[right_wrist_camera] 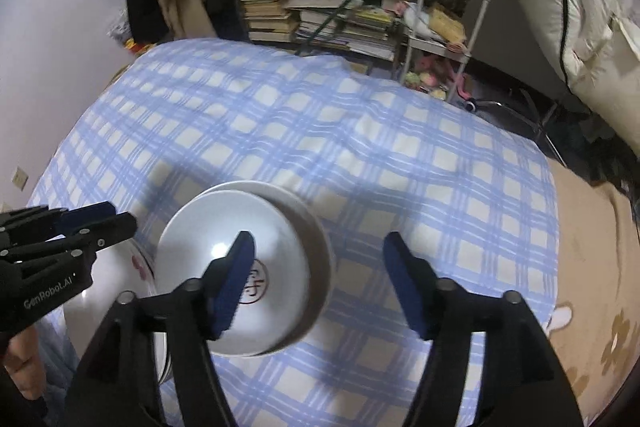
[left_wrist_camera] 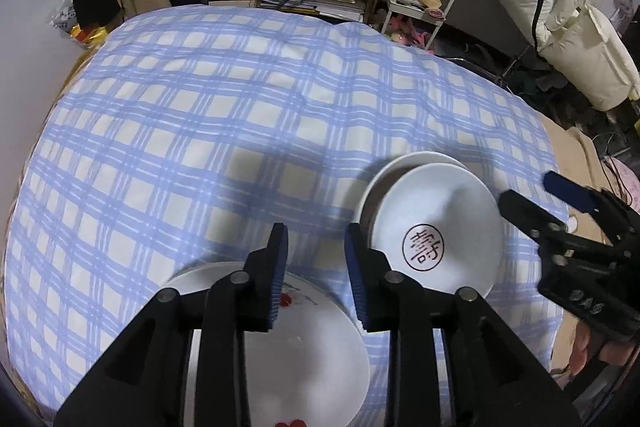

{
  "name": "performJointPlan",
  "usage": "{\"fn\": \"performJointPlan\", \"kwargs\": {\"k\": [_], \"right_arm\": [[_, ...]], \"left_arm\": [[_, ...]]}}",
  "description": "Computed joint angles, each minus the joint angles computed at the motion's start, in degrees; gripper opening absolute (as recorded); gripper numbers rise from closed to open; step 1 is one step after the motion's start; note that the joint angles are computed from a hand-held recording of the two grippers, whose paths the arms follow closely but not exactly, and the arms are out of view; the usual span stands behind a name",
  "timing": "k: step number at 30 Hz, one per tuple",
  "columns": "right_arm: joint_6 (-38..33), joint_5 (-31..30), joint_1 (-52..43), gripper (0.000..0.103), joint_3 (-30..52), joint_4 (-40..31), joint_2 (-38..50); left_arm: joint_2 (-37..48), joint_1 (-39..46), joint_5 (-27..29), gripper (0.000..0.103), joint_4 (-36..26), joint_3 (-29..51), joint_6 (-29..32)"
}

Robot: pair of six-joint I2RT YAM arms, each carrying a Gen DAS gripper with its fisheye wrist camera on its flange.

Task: Organize plates and bowls

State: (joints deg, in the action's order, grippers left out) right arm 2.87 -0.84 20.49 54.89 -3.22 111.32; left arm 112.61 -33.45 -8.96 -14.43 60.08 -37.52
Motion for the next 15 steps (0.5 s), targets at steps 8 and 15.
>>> {"fn": "performJointPlan", "kwargs": {"k": [8,15], "right_arm": [[2.4,-2.1,-4.2,0.102,2.7,-3.5,2.8],[2.8,-1.5,-5.7,0.102,5.0,-6.6,5.7]], "left_arm": [[1.4,2.6,1.8,0.054,-2.6,1.2,0.9],[2.7,3.7,5.1,0.064,-1.4,0.6,0.2]]}}
